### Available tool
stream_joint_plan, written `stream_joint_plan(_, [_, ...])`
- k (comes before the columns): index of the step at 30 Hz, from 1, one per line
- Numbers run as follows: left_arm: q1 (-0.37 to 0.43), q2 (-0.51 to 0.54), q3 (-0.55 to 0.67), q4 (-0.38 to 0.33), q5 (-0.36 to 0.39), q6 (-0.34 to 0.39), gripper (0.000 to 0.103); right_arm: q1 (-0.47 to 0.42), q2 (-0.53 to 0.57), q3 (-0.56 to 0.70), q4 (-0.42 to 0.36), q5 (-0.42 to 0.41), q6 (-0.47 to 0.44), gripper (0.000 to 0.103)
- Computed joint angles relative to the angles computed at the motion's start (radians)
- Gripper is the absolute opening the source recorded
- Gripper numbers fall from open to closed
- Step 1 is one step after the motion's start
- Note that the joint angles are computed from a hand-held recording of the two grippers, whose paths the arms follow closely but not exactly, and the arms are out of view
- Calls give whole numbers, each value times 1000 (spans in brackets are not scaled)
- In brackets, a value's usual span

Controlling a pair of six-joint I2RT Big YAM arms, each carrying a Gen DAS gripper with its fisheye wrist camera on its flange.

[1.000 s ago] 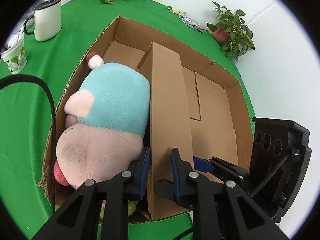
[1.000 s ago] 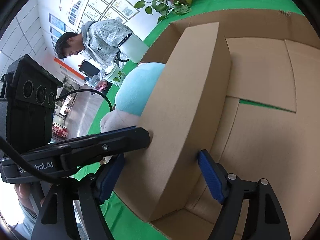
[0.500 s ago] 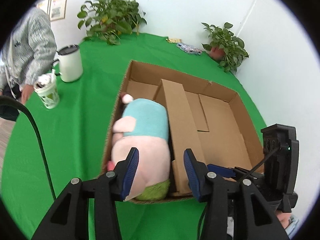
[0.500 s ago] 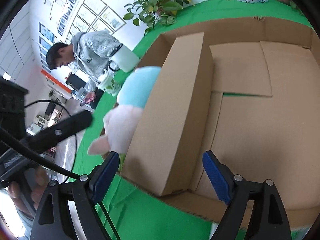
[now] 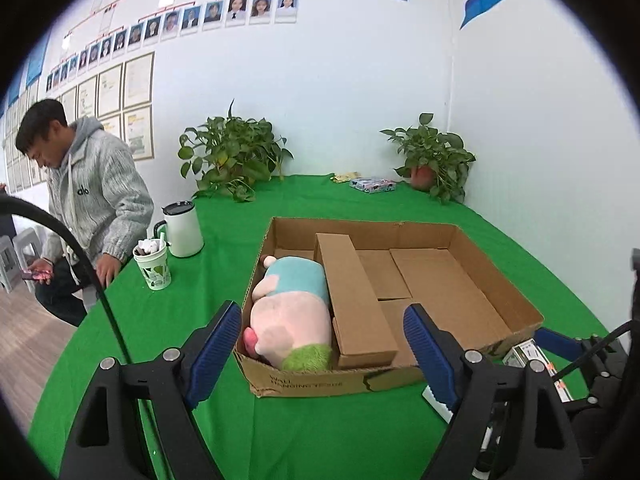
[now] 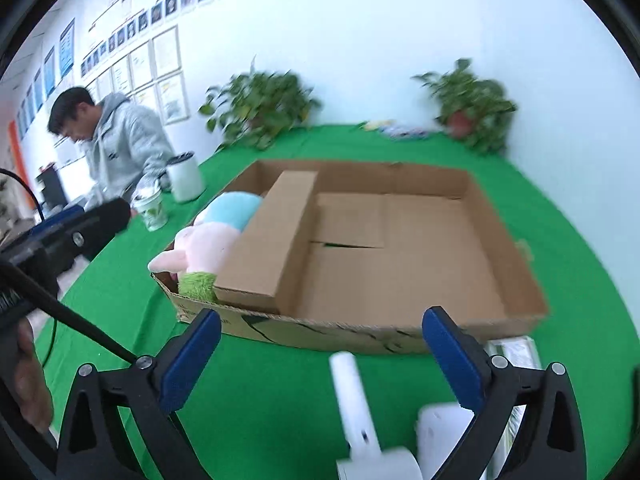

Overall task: Organize objects
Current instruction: 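Open the right gripper and withdraw it from the box, then move the right gripper toward the white hair dryer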

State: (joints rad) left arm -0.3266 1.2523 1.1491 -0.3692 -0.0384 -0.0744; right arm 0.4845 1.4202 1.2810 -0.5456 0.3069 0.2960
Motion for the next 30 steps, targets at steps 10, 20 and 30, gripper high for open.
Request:
stream_joint_plan(10, [-51,-106,-81,-34,-47,3,83,55,-215,-164,-45,108,52,102])
stream_joint_plan(20, [-70,-171,-155,7,-60,30,75,57,-302,-241,-29,130,48,86])
stream_joint_plan(30, [-52,-163,-194,60,-9,-43,95,28,-352,-313,71,73,-1,102])
